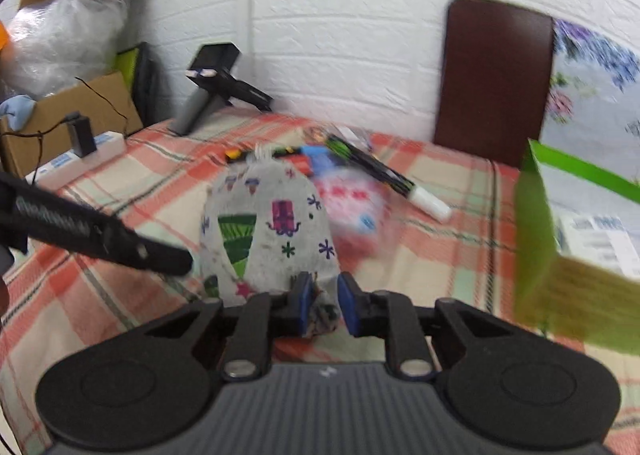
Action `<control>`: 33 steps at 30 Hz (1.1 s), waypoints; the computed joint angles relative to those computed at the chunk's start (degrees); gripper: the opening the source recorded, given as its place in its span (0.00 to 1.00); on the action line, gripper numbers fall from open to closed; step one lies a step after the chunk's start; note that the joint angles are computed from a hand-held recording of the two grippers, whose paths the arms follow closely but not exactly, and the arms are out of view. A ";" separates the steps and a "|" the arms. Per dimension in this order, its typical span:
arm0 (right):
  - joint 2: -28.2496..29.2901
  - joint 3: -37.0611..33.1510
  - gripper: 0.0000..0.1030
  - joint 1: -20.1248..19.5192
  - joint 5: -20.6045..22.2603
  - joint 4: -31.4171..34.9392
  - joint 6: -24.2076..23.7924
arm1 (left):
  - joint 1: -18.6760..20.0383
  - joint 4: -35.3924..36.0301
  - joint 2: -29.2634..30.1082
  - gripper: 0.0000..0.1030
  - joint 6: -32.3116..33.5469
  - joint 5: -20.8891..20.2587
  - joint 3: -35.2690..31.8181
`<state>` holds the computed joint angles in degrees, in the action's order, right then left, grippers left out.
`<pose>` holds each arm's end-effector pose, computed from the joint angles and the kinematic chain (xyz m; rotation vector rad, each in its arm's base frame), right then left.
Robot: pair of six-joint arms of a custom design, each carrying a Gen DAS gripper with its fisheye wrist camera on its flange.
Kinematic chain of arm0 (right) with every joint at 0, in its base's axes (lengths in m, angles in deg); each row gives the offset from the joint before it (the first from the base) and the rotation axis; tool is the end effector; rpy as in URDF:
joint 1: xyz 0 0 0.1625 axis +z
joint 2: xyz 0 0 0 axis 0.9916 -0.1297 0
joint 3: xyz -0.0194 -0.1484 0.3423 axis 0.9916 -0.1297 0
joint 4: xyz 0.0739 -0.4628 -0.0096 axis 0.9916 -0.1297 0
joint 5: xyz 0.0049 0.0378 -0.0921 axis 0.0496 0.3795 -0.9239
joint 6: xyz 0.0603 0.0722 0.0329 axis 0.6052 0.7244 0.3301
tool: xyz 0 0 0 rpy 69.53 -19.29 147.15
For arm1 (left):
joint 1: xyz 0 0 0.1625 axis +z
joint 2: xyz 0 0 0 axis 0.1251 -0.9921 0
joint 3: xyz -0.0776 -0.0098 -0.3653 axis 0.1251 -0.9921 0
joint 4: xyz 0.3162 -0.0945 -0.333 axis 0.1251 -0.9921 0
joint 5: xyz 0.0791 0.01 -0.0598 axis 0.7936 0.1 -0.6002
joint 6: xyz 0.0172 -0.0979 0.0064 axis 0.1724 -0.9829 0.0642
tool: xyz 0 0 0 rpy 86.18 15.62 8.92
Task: Organize objects
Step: 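Carry the cloth bag into the lime-green box and release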
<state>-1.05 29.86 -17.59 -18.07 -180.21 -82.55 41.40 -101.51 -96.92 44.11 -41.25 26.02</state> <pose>-0.1441 -0.6734 0.2694 1.1841 -2.3627 0.8228 -0.3051 -0.6523 -0.1237 0.1055 2.5492 -1.1164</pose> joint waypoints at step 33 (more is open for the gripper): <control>-9.80 2.04 0.16 -10.05 3.14 -1.02 5.11 | -3.48 18.09 24.18 0.45 12.22 -17.44 -34.84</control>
<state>-10.85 31.90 -27.64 -14.93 -181.24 -77.45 37.93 -83.42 -72.73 56.33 -58.68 -8.81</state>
